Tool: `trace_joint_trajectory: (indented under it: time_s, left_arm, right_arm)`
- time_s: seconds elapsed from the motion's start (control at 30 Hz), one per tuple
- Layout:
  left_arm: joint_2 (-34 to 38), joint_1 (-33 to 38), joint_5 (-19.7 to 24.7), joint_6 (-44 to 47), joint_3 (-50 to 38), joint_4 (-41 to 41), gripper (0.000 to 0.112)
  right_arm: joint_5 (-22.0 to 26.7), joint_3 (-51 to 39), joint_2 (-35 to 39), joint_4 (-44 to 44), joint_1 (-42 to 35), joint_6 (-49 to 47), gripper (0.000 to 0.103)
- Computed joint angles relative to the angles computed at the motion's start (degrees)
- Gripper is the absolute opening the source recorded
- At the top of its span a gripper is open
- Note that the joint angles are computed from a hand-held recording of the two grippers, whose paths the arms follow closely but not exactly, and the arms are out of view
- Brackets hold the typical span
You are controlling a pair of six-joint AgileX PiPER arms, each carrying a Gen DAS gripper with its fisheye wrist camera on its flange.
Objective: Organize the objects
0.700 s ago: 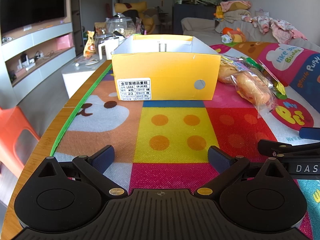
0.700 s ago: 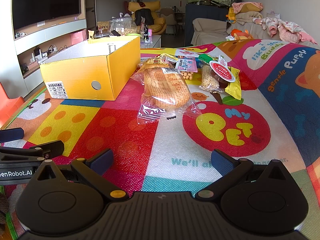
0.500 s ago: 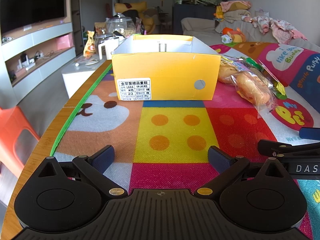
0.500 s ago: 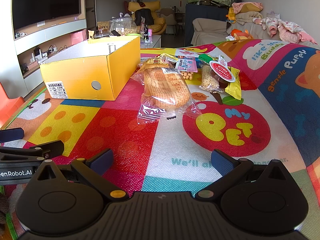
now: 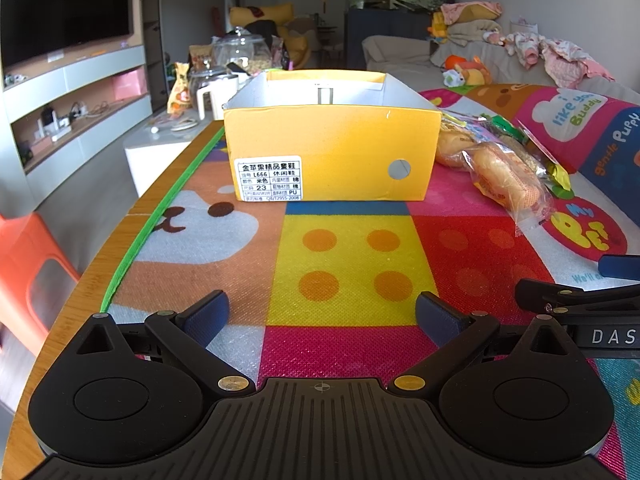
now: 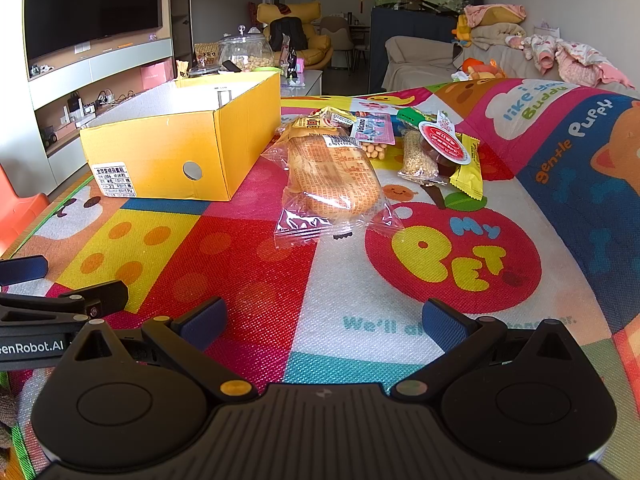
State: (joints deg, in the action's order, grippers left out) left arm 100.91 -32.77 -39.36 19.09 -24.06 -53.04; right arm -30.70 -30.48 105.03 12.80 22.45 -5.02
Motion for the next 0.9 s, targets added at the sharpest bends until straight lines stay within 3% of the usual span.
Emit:
trace_joint_trajectory:
  time_s: [0.57, 0.7, 0.9]
  left_arm:
    - [-0.3, 0.2, 0.0, -0.4, 0.3, 0.7, 0.101]
    - [-0.5, 0.2, 0.5, 0.7, 0.0, 0.0, 0.101]
    - [-0.4, 0.2, 1.1, 2.2, -0.5, -0.9, 0.102]
  right_arm:
    - [0.3, 0.0, 0.1, -1.2, -0.3, 1.2, 0.103]
    - [4.3, -1.1, -1.3, -3.3, -1.4, 2.3, 0.103]
    - [12.3, -4.1, -2.7, 0.8, -1.3, -2.5, 0.103]
